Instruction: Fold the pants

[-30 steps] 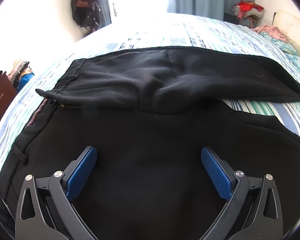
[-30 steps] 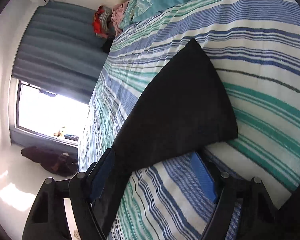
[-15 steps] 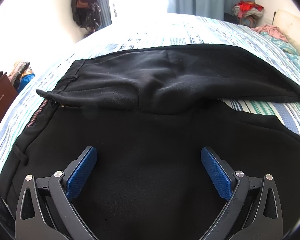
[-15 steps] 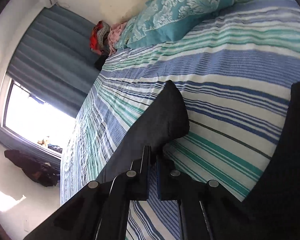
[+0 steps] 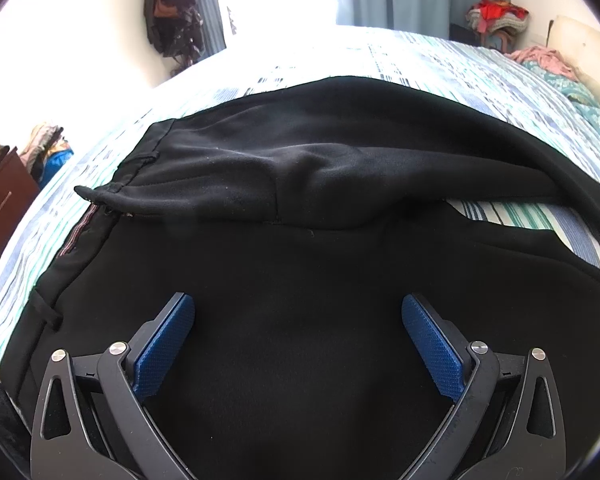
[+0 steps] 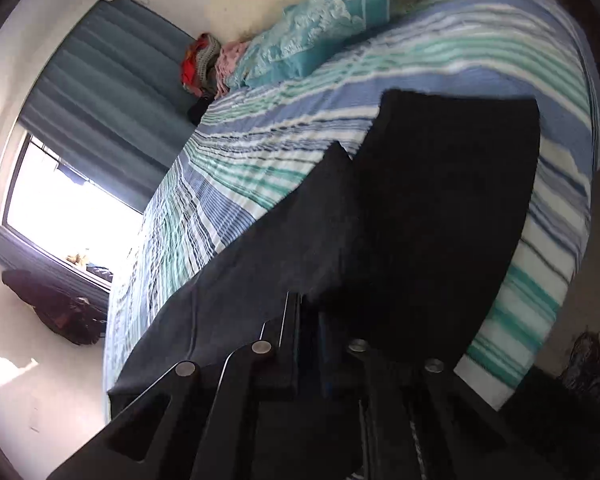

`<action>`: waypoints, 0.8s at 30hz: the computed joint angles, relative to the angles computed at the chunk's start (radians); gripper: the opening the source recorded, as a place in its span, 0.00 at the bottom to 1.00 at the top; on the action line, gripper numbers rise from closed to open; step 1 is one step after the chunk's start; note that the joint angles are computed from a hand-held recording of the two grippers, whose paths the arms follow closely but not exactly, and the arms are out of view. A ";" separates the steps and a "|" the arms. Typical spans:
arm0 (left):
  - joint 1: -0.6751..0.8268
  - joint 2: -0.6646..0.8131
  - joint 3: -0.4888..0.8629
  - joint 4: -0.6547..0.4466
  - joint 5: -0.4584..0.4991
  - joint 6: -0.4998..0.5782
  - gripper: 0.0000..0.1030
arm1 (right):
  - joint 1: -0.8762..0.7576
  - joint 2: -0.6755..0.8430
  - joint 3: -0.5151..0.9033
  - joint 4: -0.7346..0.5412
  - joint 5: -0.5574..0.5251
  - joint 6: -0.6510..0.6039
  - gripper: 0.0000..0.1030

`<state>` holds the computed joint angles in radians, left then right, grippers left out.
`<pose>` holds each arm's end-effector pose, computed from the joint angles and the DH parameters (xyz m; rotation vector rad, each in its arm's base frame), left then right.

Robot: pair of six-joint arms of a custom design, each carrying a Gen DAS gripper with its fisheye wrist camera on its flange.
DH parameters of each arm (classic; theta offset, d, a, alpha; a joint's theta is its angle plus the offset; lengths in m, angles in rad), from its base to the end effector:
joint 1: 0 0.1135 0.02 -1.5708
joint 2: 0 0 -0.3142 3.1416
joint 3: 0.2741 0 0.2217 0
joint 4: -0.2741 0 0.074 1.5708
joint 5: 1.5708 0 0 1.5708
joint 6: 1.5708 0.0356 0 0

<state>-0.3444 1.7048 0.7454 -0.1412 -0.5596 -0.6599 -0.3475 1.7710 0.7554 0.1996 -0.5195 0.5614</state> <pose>0.2707 -0.0770 0.1917 -0.5514 2.3931 0.3346 0.3049 -0.0916 0.1953 0.8097 2.2215 0.7208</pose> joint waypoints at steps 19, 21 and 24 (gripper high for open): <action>0.223 -0.051 0.415 -0.350 0.459 0.133 0.99 | -0.021 -0.133 0.097 0.001 -0.064 -0.052 0.07; 0.311 0.042 0.560 -0.383 0.583 0.094 0.99 | -0.033 -0.165 0.145 -0.054 -0.106 -0.083 0.07; 0.400 0.241 0.796 -0.489 0.683 0.021 0.99 | -0.051 -0.195 0.226 -0.139 -0.176 -0.111 0.07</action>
